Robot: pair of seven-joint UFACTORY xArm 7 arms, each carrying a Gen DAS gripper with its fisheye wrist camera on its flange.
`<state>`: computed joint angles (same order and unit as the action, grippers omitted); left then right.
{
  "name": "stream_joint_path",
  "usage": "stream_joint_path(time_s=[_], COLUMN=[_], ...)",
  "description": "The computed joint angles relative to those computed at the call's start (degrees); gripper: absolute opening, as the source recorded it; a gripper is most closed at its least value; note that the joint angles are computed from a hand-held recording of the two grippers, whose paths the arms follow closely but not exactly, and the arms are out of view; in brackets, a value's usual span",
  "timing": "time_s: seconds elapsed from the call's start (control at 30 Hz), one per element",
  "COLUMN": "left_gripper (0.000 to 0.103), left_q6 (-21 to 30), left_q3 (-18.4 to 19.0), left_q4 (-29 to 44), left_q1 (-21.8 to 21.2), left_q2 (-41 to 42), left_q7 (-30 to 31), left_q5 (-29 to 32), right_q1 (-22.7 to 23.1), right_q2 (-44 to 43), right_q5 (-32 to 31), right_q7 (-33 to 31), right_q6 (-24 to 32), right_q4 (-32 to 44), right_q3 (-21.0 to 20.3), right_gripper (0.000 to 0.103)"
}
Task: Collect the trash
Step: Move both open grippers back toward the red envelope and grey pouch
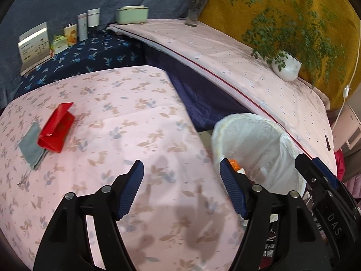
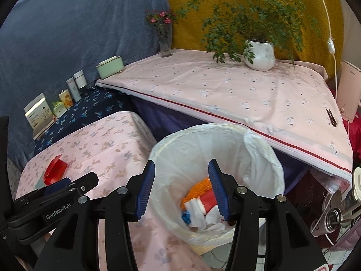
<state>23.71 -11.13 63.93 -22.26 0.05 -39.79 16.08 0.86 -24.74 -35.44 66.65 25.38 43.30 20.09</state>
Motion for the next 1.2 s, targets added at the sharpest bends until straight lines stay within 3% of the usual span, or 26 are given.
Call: stream_joint_path(time_s=[0.3, 0.63, 0.97, 1.2], left_gripper=[0.081, 0.084, 0.088, 0.088], left_q6=[-1.8, -3.1, -3.9, -4.5], left_q3=[1.5, 3.0, 6.4, 8.8], left_q4=[-8.8, -16.9, -20.7, -18.9], left_q1=[5.6, 12.6, 18.0, 21.3], left_q2=[-7.8, -14.0, -15.6, -12.3], left_q7=[-2.9, -1.0, 4.6, 8.7], left_q5=[0.9, -2.2, -6.7, -9.3], right_q1=[2.7, 10.7, 20.8, 27.1], right_q2=[4.8, 15.4, 30.8, 42.4], right_q5=[-2.0, -8.1, -9.5, -6.9], right_q7=[2.7, 6.0, 4.1, 1.3], right_q6=[0.7, 4.2, 6.4, 7.5], right_q4=[5.4, 15.2, 29.3, 41.6], right_q3=[2.8, 3.3, 0.6, -3.1], right_gripper=[0.058, 0.066, 0.073, 0.073])
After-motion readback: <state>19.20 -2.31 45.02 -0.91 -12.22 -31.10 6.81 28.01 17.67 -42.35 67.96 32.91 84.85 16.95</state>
